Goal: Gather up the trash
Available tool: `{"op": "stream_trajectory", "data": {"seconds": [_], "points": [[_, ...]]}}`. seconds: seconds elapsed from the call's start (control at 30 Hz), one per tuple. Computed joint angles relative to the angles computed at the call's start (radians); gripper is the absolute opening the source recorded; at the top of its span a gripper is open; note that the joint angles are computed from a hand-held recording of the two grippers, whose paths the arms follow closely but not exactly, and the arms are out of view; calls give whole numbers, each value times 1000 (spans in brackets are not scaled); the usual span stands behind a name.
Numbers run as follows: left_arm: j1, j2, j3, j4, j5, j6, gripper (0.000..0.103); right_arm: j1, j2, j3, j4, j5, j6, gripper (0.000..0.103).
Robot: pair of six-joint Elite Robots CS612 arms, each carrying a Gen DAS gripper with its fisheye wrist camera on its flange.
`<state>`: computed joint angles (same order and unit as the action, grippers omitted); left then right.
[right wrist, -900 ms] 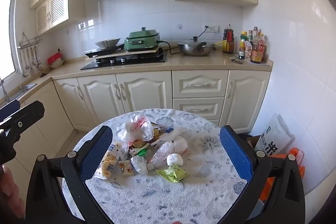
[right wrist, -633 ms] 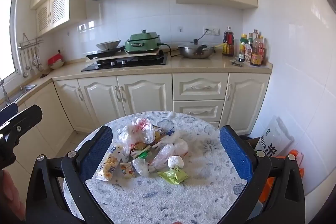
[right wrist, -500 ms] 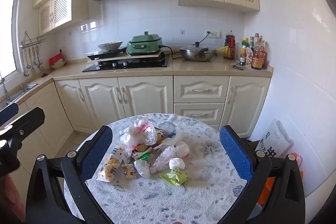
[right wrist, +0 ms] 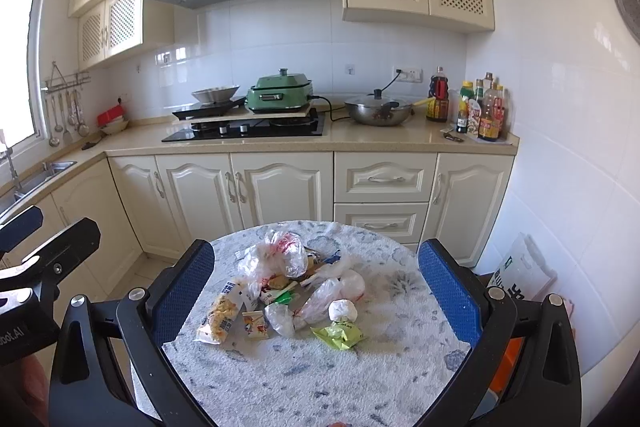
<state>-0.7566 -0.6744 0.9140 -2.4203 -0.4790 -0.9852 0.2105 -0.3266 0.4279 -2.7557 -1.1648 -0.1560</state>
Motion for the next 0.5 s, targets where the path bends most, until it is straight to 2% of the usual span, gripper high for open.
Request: {"op": "stream_trajectory", "data": {"seconds": [0.37, 0.5], "points": [[-5, -9, 13, -17, -12, 5, 102, 1, -30, 67, -49, -18, 4, 103], [2, -4, 12, -24, -28, 13, 102, 3, -18, 44, -30, -33, 4, 103]]}}
